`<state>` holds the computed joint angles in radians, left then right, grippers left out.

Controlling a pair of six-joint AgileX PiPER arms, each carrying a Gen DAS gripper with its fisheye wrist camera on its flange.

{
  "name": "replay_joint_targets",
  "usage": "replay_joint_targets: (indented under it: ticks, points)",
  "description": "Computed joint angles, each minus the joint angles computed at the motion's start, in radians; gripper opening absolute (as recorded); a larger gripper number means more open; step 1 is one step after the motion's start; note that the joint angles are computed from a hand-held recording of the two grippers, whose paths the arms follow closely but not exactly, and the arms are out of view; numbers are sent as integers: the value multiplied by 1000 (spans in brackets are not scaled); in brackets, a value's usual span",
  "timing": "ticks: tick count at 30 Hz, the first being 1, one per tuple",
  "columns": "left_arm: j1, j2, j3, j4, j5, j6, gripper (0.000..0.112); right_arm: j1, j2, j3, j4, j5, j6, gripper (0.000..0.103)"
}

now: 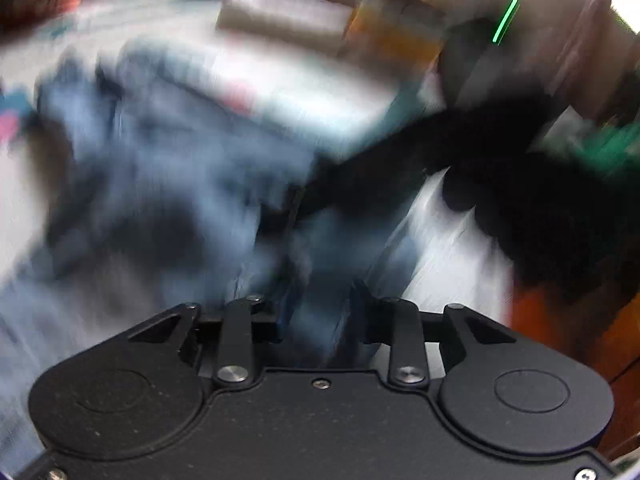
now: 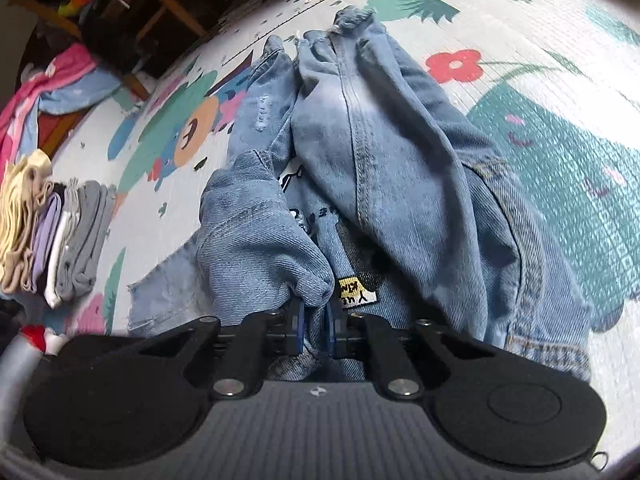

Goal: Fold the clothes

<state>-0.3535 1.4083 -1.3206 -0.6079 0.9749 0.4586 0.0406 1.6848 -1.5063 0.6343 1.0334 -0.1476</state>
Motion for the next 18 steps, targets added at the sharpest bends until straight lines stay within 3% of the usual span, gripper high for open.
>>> replay_joint_targets:
  ticks: [1, 3, 7, 11, 13, 18]
  points:
    - [-2, 5, -15, 8, 15, -24, 26, -4, -16, 11, -3, -7, 0, 13]
    - [2, -10, -31, 5, 18, -16, 26, -13, -59, 40, -2, -29, -10, 26]
    - [24, -27, -26, -38, -42, 2, 26, -37, -162, 136, -8, -75, -36, 27]
    - [-53, 32, -35, 136, -79, -116, 27, -58, -225, 212, 2, -115, -28, 26]
    - [-37, 43, -54, 103, -44, -71, 33, -51, -233, 213, 8, -104, -68, 26]
    - [71, -45, -35, 23, 18, -42, 33, 0, -205, 166, 38, -99, -169, 26]
